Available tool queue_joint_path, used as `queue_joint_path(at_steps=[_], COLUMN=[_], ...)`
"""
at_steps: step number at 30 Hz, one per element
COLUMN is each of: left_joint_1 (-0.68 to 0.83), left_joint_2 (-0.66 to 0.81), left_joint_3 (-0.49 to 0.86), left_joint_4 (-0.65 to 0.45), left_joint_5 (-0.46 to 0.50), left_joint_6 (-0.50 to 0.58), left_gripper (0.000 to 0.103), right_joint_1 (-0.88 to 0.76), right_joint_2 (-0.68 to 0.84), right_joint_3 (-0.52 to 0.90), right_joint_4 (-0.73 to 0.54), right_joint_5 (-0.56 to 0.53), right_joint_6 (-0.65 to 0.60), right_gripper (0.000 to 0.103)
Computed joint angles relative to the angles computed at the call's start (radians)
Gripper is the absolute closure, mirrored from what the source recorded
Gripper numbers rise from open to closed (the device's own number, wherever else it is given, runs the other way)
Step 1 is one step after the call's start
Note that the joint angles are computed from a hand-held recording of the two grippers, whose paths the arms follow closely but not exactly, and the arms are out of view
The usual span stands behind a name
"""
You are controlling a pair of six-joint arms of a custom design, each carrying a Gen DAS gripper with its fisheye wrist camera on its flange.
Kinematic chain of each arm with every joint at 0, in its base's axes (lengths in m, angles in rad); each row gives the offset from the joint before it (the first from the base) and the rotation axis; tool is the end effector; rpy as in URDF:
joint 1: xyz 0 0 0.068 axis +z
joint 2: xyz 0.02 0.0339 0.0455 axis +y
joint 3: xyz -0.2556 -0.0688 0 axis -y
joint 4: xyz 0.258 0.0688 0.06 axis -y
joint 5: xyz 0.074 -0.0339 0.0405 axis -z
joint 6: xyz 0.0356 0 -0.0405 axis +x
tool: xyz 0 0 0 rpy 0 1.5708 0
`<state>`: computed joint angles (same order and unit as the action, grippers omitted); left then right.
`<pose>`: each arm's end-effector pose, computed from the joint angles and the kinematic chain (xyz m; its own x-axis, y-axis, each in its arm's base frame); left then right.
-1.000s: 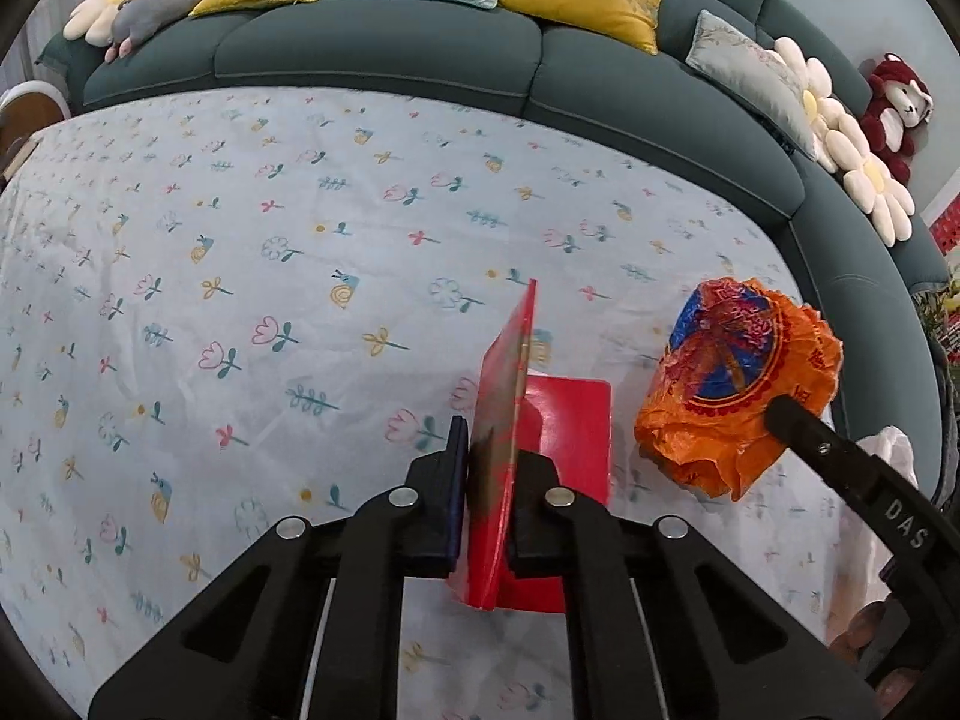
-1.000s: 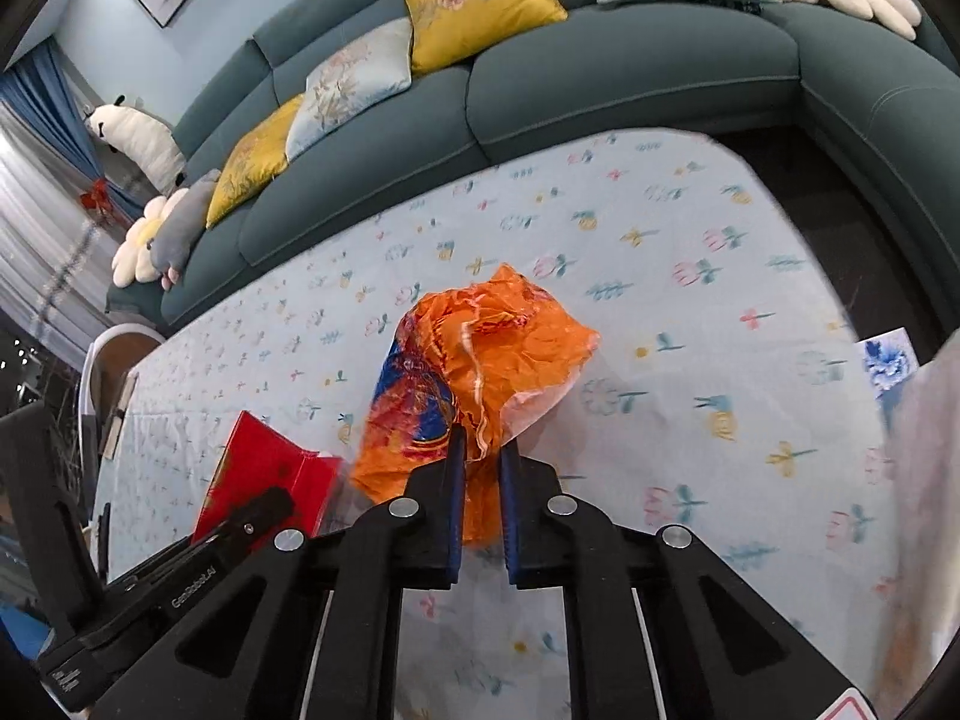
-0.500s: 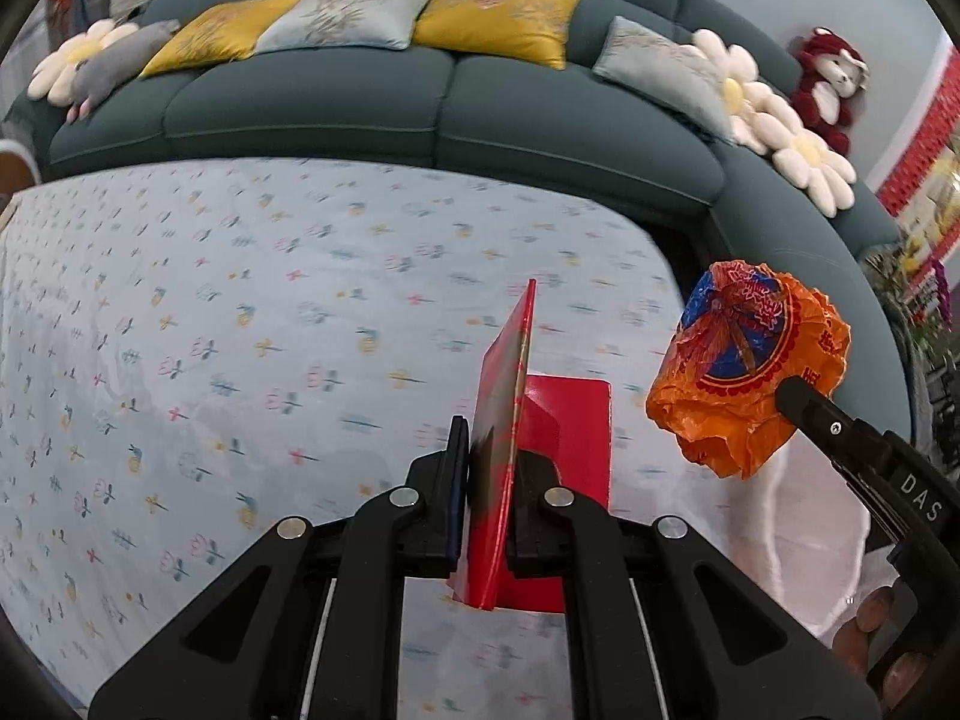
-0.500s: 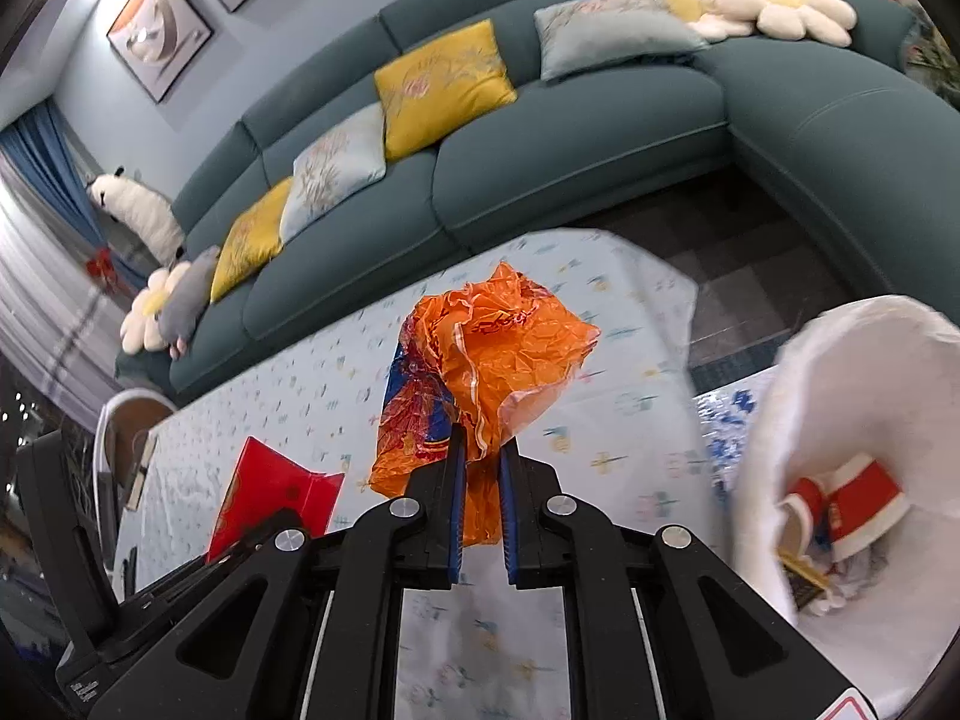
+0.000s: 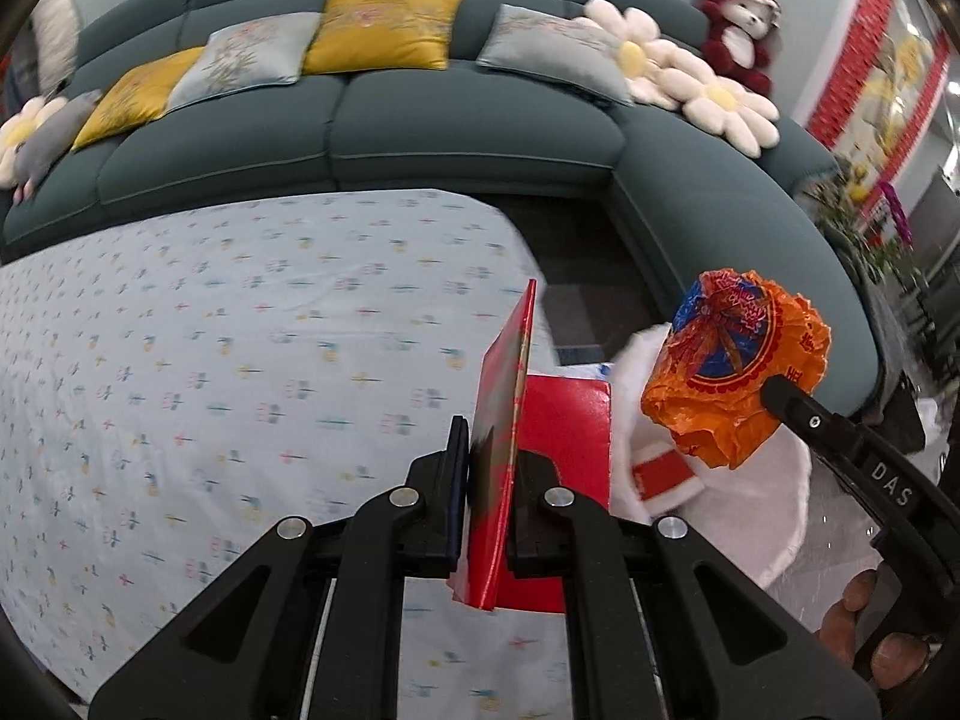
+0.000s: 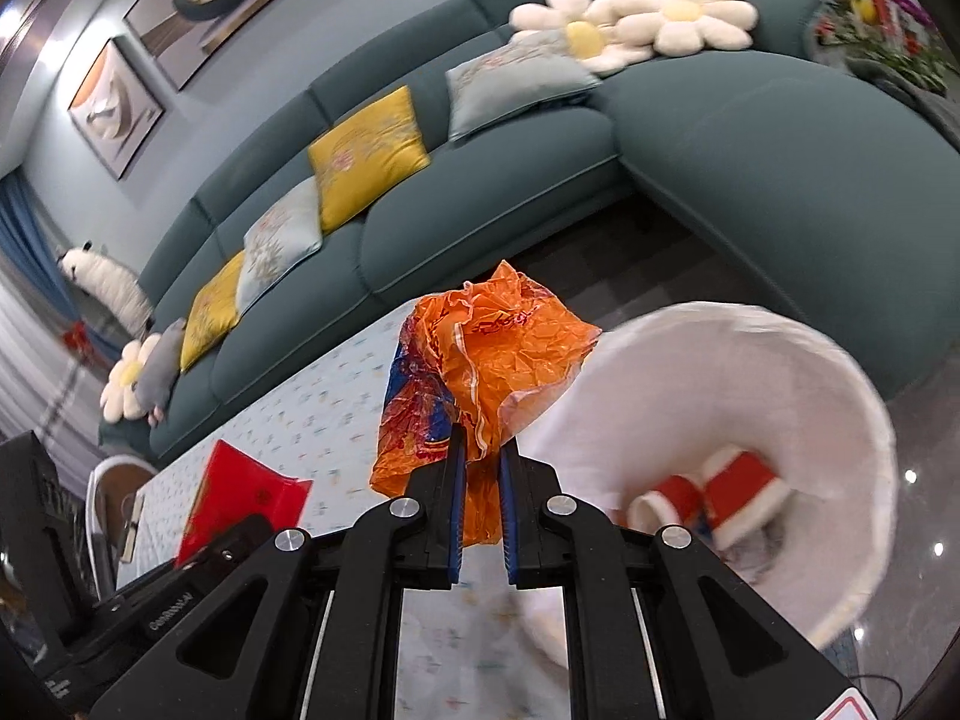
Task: Collect trash
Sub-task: 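Carry the red envelope and orange bag over the bin and open both tools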
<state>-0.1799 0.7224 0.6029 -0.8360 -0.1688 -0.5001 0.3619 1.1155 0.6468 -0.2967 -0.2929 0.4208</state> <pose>0.1531 -0.0218 0.2222 -0.7439 -0.3452 -0.5723 -0.3142 0.9364 -0.1564 0.2235 0.0956 0.2052 -0.8094 0.1117 -0.5765 -0.2225 0.8502 0.4772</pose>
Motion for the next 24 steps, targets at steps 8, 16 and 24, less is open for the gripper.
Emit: queue_joint_path(at_steps=[8,16,24], left_joint_1=[-0.279,-0.403,-0.463], left_joint_2=[0.165,0.316,0.425], left_joint_3=[0.065,0.117,0.165], left_joint_4=[0.056,0.110,0.138], left_joint_5=[-0.111,-0.151,-0.174], left_joint_6=[-0.155,-0.218,-0.251], left_gripper=[0.094,0.094,0.094], right_joint_1=[-0.206,-0.328,-0.374], right_joint_2=[-0.080,-0.122,-0.065], right_joint_3=[-0.036,-0.073,-0.070], right_joint_4=[-0.066,-0.097,-0.065], right_joint_5=[-0.111,-0.131,-0.189], right_joint_6=[-0.083,-0.151,-0.158], right_gripper=[0.093,0.093,0.093])
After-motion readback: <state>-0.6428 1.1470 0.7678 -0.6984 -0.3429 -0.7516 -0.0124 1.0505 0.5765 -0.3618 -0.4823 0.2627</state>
